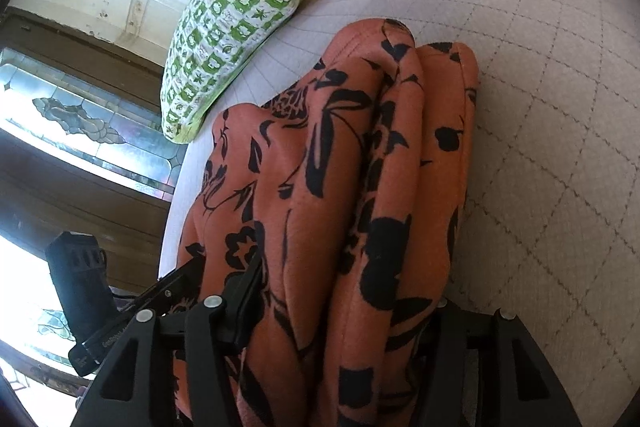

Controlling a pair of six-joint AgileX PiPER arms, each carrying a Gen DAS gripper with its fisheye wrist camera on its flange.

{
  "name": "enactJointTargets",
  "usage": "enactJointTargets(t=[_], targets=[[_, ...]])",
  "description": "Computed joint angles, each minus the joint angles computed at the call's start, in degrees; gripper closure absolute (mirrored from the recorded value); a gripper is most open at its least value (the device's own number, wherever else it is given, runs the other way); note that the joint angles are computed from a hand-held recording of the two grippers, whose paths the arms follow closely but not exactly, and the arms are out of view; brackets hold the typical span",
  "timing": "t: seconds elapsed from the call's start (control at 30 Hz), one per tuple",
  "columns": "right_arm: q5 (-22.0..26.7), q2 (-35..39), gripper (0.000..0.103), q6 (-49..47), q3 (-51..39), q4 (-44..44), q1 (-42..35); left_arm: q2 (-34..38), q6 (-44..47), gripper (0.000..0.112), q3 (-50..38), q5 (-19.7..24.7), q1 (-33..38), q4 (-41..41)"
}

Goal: Fold small clothes

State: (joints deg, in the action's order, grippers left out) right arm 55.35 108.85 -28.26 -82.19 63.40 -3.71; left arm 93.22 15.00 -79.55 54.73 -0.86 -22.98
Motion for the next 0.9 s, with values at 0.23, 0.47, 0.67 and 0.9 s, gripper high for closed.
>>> enactJointTargets(t=[0.23, 0.47, 0.67, 0.9], targets=[[-2.9, -3.2, 0.042, -2.0, 3.9, -1.2, 0.5, -2.9, -4.7, 0.025, 5.3, -6.7, -3.7, 7.5], [-7.7, -9.5, 0.03, 3.9, 7.1, -11.8, 2.9, -11.1, -13.1, 0.025, 12.8, -10.3, -7.0, 16.1], [-15.2, -19.2, 0.029, 8.7, 13.0, -23.5, 6.4, -15.9, -17.2, 0.025, 16.0, -11.2, -8.0, 22.0], [-19.6, -28.3, 0.029, 10.0, 21.1, -25.1, 5.8, -20.9, -17.2, 0.025, 19.9, -11.0, -7.3, 22.6]])
